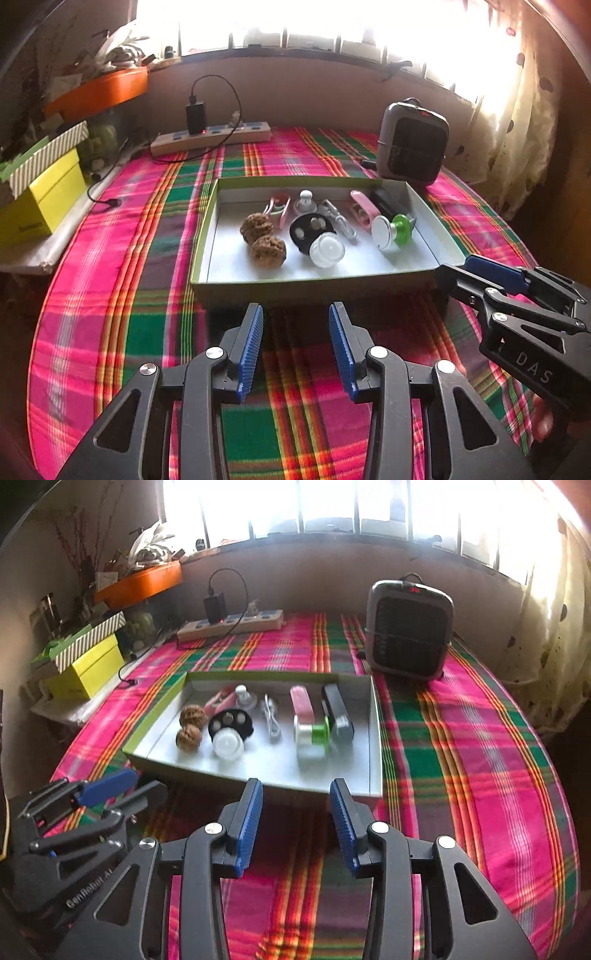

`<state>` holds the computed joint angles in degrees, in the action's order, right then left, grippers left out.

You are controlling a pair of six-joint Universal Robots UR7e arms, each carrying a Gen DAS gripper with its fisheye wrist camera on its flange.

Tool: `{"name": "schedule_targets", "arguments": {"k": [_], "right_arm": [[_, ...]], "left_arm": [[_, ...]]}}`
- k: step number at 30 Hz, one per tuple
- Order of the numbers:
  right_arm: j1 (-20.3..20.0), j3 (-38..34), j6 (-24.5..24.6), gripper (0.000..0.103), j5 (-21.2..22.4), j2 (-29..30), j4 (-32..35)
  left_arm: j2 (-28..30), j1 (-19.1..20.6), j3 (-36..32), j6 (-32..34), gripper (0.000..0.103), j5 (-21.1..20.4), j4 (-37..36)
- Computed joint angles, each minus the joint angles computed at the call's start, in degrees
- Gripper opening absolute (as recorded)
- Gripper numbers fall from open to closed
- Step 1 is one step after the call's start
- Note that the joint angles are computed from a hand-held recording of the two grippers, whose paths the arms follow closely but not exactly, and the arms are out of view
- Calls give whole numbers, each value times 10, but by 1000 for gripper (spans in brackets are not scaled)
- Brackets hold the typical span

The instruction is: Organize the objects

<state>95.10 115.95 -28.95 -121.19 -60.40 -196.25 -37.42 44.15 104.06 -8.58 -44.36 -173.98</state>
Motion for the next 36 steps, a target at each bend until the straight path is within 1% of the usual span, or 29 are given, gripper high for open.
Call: {"name": "schedule_targets", "arguments": {"k": [4, 19, 27, 28, 30, 33, 36], "right_arm": [[-2, 17, -2, 40, -7, -4, -16], [-13, 68, 1, 40, -29, -12, -27], [-19, 85, 0, 41, -43, -12, -35], [-21, 89, -3, 41, -39, -13, -44], [-22, 91, -2, 49, -42, -12, -52], [-25, 95, -3, 53, -40, -12, -64], [-25, 99, -17, 58, -42, -3, -99]], "left_arm": [[-4, -4, 12, -15, 35, 8, 6], [-12, -16, 55, -62, 35, 26, 29], [-6, -22, 65, -80, 35, 37, 32], [-5, -23, 65, -80, 35, 39, 32], [-3, -23, 64, -80, 36, 44, 30], [0, -24, 67, -75, 36, 46, 15], [7, -27, 71, -71, 36, 56, -8]]}}
